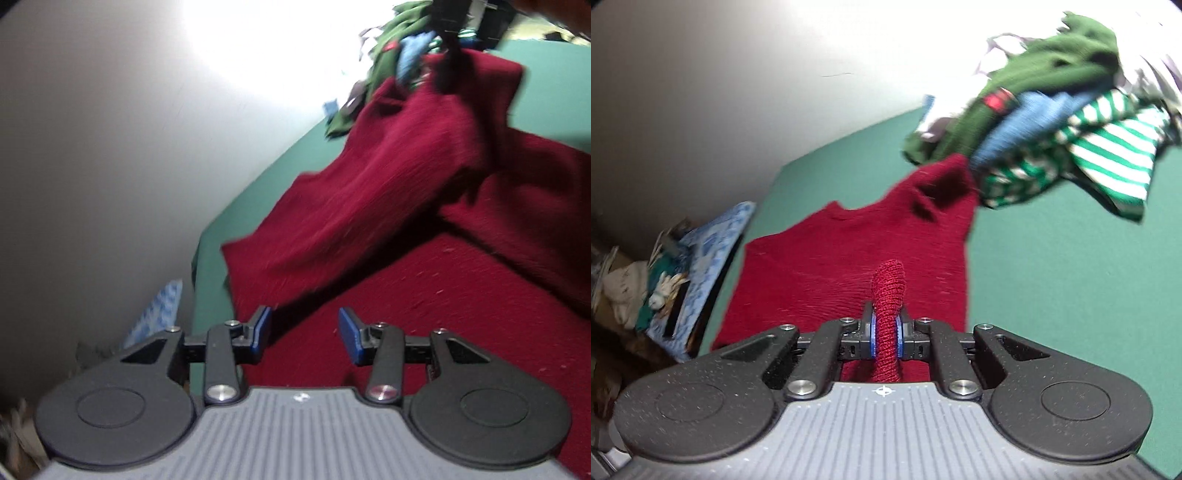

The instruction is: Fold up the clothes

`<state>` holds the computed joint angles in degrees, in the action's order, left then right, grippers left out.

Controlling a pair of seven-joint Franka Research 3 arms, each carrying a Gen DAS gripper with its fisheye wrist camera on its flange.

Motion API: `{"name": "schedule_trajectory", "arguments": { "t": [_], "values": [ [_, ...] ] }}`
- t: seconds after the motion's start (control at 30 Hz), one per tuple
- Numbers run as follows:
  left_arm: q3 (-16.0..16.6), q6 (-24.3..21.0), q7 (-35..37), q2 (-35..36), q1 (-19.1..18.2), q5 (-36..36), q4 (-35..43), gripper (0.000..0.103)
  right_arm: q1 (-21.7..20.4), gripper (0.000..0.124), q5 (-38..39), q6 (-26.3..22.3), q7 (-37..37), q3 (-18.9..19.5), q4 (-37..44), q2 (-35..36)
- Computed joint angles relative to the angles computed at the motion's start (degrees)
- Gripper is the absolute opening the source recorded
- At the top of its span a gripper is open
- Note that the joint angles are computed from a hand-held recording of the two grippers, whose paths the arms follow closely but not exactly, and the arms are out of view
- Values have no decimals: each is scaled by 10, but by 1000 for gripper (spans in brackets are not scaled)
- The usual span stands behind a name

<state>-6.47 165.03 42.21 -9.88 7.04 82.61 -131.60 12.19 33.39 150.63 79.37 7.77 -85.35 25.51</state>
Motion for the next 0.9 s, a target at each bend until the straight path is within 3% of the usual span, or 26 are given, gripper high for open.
{"name": "schedule_trajectory", "arguments": {
  "t": [0.1,0.23,0.37,0.47,0.53,0.63,0.7,0.8,0.83,0.87,0.9],
  "values": [
    [2,-9,12,13,2,-23,9,48,18,12,-38,36,36,-24,-17,2],
    [6,-20,16,71,0,-14,69,48,34,34,-85,80,70,-43,-57,-19],
    [15,-38,-27,99,-12,52,104,49,32,39,-115,148,4,-26,-146,-78],
    [23,-46,-35,110,-18,84,119,49,16,42,-97,132,-112,12,-177,-103],
    [27,-47,-19,106,-19,75,116,49,31,50,-116,133,-149,8,-191,-108],
    [31,-48,13,129,-20,49,136,49,62,56,-161,138,-132,-17,-195,-100],
    [35,-48,34,143,-22,27,149,48,74,53,-182,129,-110,-29,-187,-90],
    [41,-41,53,158,-24,4,162,37,72,30,-180,119,-76,-36,-180,-87],
    [43,-39,59,162,-24,-5,166,34,71,12,-178,117,-64,-37,-179,-88],
    [45,-38,62,165,-25,-11,168,30,69,4,-175,114,-53,-38,-177,-88],
    [47,-34,69,168,-25,-21,171,26,66,4,-170,116,-44,-38,-178,-89]
  ]
}}
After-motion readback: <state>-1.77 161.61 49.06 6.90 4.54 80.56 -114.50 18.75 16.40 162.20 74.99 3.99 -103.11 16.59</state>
